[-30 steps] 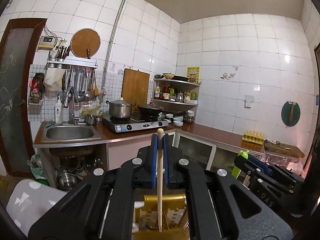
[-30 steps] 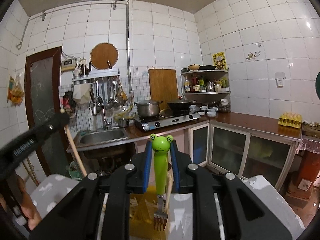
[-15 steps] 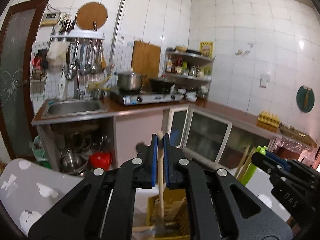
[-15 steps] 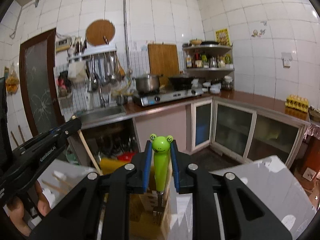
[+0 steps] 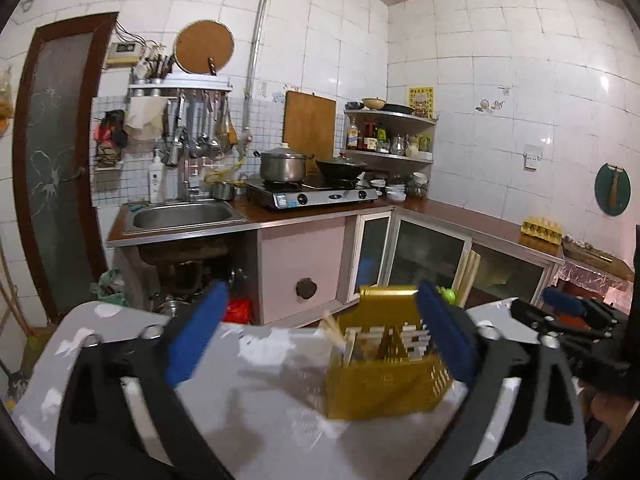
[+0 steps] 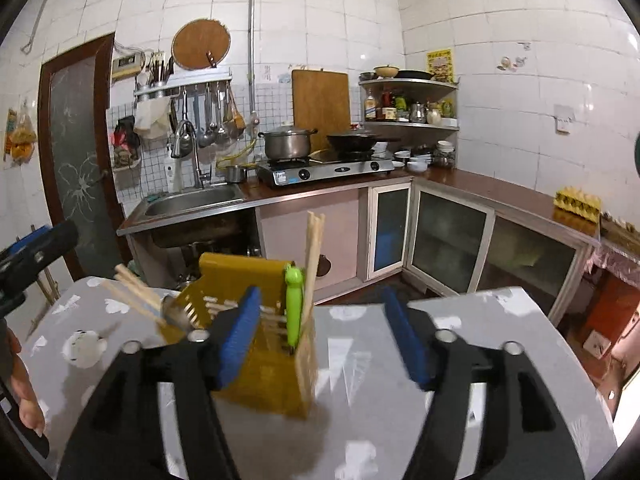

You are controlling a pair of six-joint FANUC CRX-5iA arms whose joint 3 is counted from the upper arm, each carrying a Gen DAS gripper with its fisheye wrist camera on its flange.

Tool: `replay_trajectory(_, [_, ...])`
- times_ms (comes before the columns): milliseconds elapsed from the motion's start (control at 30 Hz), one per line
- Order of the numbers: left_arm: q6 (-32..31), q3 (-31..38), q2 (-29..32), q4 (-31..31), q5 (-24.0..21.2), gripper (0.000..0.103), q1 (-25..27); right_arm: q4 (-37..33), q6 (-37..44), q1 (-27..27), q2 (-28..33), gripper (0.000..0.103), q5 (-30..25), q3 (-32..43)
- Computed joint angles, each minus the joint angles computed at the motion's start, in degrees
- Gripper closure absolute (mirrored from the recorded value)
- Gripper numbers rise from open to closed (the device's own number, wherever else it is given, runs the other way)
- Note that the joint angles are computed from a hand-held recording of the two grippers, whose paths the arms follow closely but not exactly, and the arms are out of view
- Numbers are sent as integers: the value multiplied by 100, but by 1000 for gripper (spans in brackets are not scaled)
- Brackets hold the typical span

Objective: Organize utensils

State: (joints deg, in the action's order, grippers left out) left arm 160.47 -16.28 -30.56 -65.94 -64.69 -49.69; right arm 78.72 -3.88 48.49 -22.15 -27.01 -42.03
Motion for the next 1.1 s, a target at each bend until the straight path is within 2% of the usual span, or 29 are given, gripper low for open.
replay_trajectory(167, [853,-191,-144,-785,-1727,5,-1771,-423,-84,1054,-912,11,-1025,-720])
replay_trajectory(200, [1054,-233,-118,-935,-2186,5,-2222,-574,-81,1427,-1083,9,-1390,-853])
replay_trajectory(300, [1348,-296,48,-1091,-3056,5,-3074,-695,-305,2182,-1441,4,-2082,-1162])
replay_trajectory(467, [1773,-376,521,-956,-3968,5,-3974,-787,-862,3654,-1833,4,-3473,-1630])
replay_trajectory(533, [1912,-379,750,-835,-4171,5,-4178,-744,-1129,4178,-1897,4,-3950,-1793])
replay_trajectory(767, [2580,-499,1186,-380,-4357,5,-4517,-807,-1672,5535,-1939,4,-5133,-2128])
replay_trajectory(967, [2972,-573,1518,-381,-4578,5,-4769,-694,-2115,5959,-1818,4,-5632,-2310])
replay_trajectory(1100, [3228,-619,1585,-517,-4827,5,-4992,-734,-2171,6086,-1772,4,-5759,-2340])
